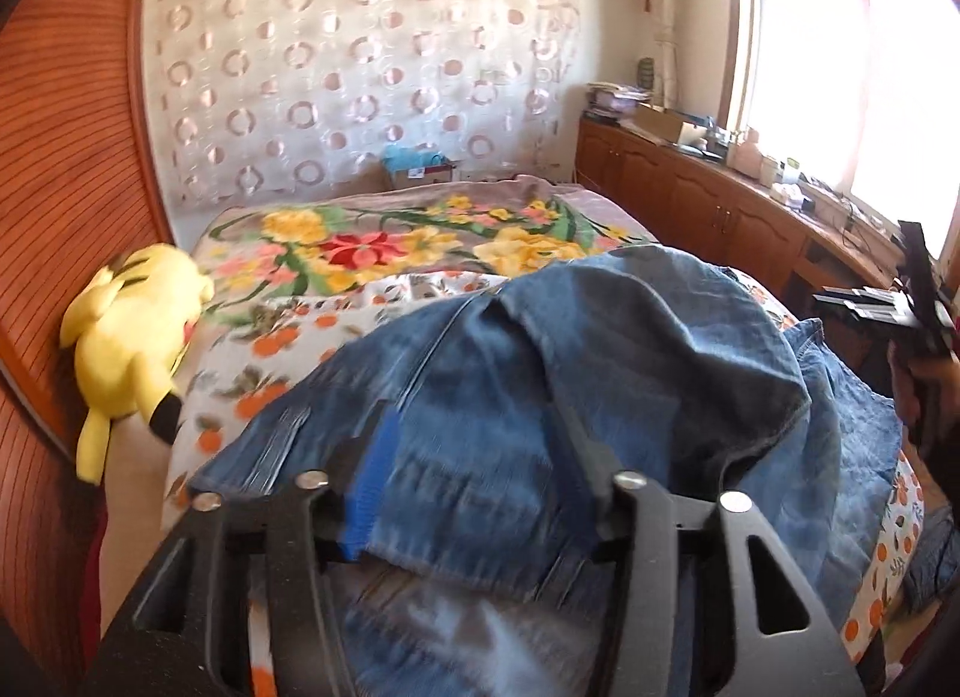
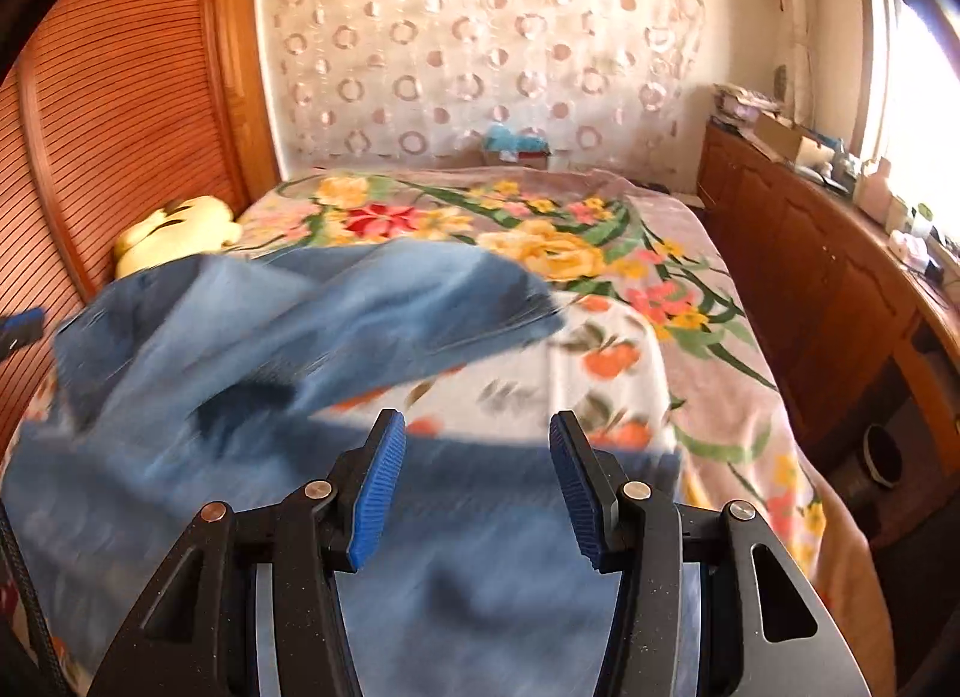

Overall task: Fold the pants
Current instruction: 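Grasp the jeans hem with the right gripper while the left gripper presses the waist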

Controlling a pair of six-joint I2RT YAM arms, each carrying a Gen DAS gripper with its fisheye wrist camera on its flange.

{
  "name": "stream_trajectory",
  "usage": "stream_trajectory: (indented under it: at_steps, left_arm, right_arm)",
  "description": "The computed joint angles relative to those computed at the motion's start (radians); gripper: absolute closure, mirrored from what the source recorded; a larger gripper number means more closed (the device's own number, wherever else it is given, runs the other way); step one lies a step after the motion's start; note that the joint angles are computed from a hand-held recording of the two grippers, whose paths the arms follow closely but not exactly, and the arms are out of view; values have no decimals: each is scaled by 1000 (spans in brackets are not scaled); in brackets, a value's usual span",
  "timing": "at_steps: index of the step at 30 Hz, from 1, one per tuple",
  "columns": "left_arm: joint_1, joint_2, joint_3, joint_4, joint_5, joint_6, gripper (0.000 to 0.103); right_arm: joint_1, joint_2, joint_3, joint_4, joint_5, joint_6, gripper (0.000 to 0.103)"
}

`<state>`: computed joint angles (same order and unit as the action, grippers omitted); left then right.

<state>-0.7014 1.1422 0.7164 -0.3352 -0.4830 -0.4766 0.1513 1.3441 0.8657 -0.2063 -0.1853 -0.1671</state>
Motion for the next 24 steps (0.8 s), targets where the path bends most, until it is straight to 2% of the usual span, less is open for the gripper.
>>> stream_trajectory:
  at_steps: [1, 2, 3, 7, 10, 16, 21, 24]
  left_arm:
    - [10, 28, 14, 21, 11, 18, 38]
    - [26, 60, 28, 53, 27, 39, 28]
    - [36, 80, 35, 78, 40, 50, 25]
    - [82, 190, 87, 149, 96, 86, 25]
    - [92, 256, 114, 177, 101, 93, 25]
    - [124, 324, 104, 235, 137, 95, 25]
    - [136, 339, 76, 273, 148, 83, 25]
    - [123, 344, 59, 295, 119, 86, 25]
  right_arm:
    - [-3, 57, 48, -3, 4, -1, 51]
    - [-2, 106, 92, -8, 8, -1, 51]
    - [2, 154, 138, -18, 12, 0, 51]
    - [33, 339, 337, -71, 36, 12, 51]
    - [48, 452, 481, -134, 41, 7, 51]
    - [42, 639, 729, -239, 27, -14, 51]
    - [30, 714, 834, -304, 18, -15, 51]
    - [31, 710, 830, -318, 21, -14, 54]
